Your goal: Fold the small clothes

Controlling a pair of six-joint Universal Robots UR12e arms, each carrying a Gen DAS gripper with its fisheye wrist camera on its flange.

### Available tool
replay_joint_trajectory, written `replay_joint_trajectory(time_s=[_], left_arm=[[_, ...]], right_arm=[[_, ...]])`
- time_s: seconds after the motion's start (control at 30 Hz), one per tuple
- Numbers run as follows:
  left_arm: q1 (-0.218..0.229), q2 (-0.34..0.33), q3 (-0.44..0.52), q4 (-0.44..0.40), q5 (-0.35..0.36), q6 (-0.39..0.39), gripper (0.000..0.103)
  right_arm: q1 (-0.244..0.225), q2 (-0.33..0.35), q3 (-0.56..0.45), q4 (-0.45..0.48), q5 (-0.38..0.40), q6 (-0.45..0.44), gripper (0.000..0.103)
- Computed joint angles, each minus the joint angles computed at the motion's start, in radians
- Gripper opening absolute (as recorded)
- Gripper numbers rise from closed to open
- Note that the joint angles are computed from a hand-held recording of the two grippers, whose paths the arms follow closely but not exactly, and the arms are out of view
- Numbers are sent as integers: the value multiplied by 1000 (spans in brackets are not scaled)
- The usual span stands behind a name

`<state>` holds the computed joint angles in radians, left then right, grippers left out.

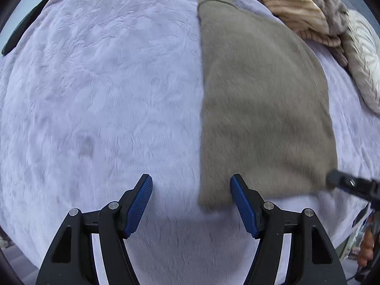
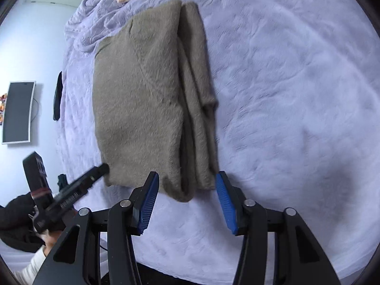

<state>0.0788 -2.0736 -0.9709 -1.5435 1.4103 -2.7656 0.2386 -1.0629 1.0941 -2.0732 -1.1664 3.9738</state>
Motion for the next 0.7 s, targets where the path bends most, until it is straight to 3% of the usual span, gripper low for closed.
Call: replay_joint_trajectory(time_s=[0.03, 0.07, 0.1, 0.3, 0.43, 0.7], left_arm=[[-2, 15, -16, 0, 7, 16, 69], [-4, 27, -28, -1, 11, 29, 69], [-7, 41, -42, -2, 17, 41, 69], [-8, 107, -98, -22, 5, 48, 69], [-10, 138, -120, -37, -6, 47, 69], [-27, 153, -115, -54, 4, 52, 69]], right_arm=[[3, 8, -8, 5, 3, -8, 23], [9, 24, -39, 50, -17, -30, 16], [15, 35, -63, 93, -45, -50, 16], [27, 31, -86, 155, -133, -95, 12], [29, 25, -101, 220, -167, -89, 12], [23, -56, -5, 219, -131, -82, 13]])
